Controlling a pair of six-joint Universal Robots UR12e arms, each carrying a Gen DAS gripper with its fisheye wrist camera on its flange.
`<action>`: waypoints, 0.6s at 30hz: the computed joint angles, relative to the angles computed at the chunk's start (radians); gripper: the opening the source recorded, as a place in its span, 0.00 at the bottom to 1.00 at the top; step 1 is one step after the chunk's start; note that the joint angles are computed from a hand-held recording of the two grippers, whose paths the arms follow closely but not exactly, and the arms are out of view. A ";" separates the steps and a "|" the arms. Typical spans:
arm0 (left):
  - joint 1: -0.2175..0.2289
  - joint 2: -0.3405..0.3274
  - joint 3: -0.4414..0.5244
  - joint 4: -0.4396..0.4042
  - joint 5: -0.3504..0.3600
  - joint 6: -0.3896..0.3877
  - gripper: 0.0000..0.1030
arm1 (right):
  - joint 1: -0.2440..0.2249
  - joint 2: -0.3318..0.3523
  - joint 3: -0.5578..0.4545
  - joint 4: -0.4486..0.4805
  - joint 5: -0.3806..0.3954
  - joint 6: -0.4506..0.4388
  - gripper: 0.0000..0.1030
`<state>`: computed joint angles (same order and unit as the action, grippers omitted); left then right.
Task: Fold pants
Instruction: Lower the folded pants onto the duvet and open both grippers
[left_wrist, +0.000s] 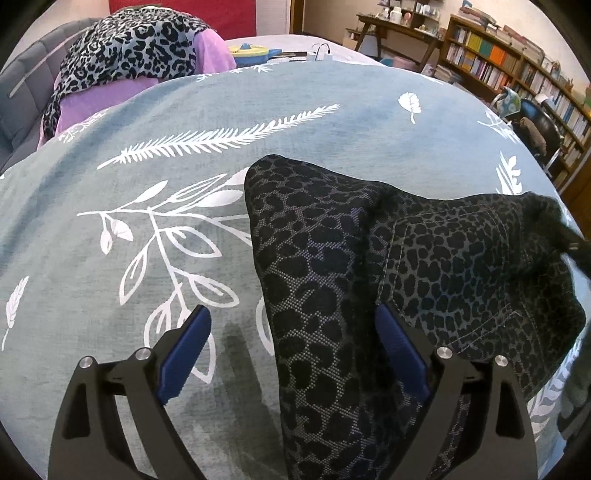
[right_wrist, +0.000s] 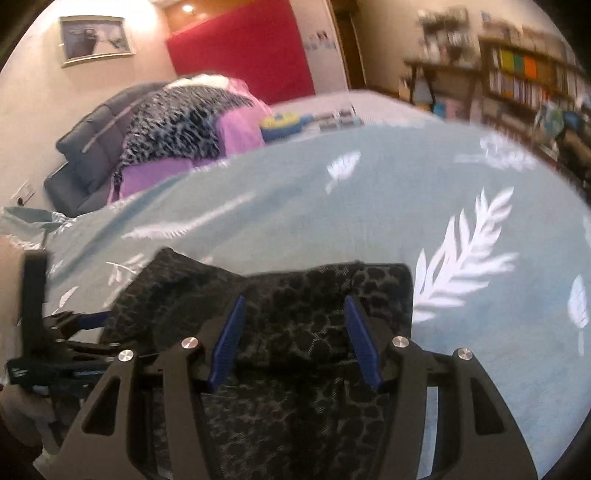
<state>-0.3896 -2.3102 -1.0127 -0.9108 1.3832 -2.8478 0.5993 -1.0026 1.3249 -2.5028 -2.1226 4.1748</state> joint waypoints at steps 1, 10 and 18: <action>0.000 0.000 0.001 -0.001 -0.001 0.000 0.88 | -0.005 -0.007 0.019 -0.005 0.015 0.012 0.55; 0.003 0.000 0.000 -0.007 -0.002 -0.017 0.91 | -0.027 -0.004 0.031 0.011 0.055 0.005 0.52; -0.013 0.062 -0.089 0.089 0.117 0.014 0.91 | 0.053 -0.013 -0.006 0.082 -0.094 -0.001 0.81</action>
